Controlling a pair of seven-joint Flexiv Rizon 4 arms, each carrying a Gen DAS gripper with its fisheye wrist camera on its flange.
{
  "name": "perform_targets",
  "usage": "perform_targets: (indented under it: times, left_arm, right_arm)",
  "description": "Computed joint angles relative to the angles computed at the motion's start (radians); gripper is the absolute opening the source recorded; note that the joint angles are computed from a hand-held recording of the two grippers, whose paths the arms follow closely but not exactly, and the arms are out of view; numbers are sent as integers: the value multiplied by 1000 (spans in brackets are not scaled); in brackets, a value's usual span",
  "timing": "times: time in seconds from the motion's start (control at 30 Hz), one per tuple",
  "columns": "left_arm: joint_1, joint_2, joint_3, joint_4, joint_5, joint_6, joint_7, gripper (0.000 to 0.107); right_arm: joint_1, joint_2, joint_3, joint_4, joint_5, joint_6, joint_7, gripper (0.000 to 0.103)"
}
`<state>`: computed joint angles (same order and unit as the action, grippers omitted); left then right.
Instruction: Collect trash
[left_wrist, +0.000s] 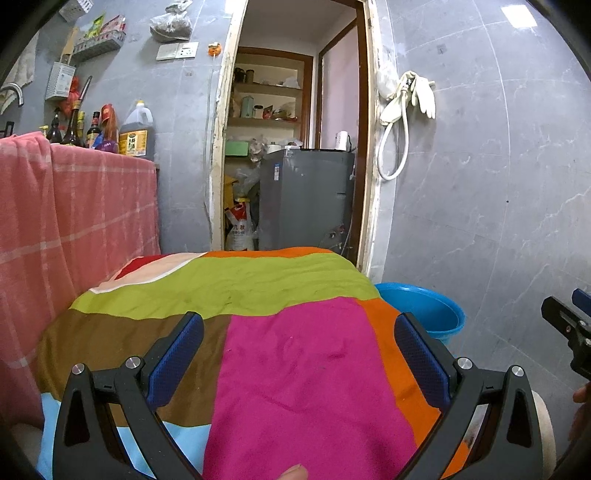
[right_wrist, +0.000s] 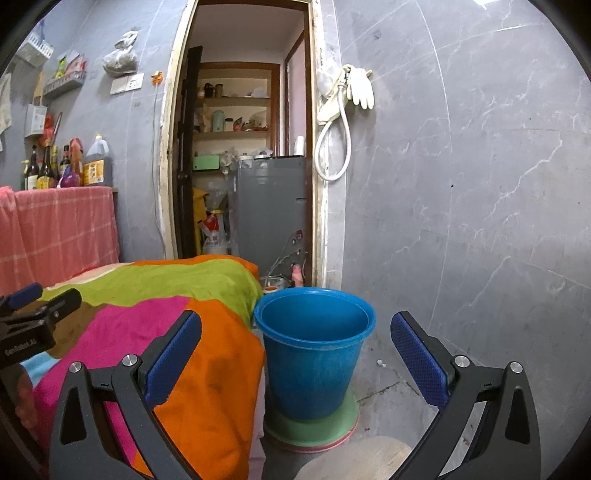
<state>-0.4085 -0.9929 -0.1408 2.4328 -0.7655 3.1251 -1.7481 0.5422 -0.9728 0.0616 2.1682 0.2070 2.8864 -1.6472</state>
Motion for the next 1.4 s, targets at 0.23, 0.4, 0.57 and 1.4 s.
perform_targets:
  times: [0.23,0.4,0.57,1.4]
  left_arm:
    - [-8,-25,-4,-1,-28,22,-15,101]
    - [1,-31,-4,3,-20,20,-27,101]
    - [3,-32,-3,6,-17,20,-28,101]
    - [9,-37,-1,10,-10,29,-35,101]
  right_arm:
    - [-2,-21,2,-10,0,14,6,103]
    - [0,-29,1,-15,2,4,7,103]
    - [-2,-30,0,-15,-1,5,10,103]
    - [3,-41,0,-18,-1,16,8,103]
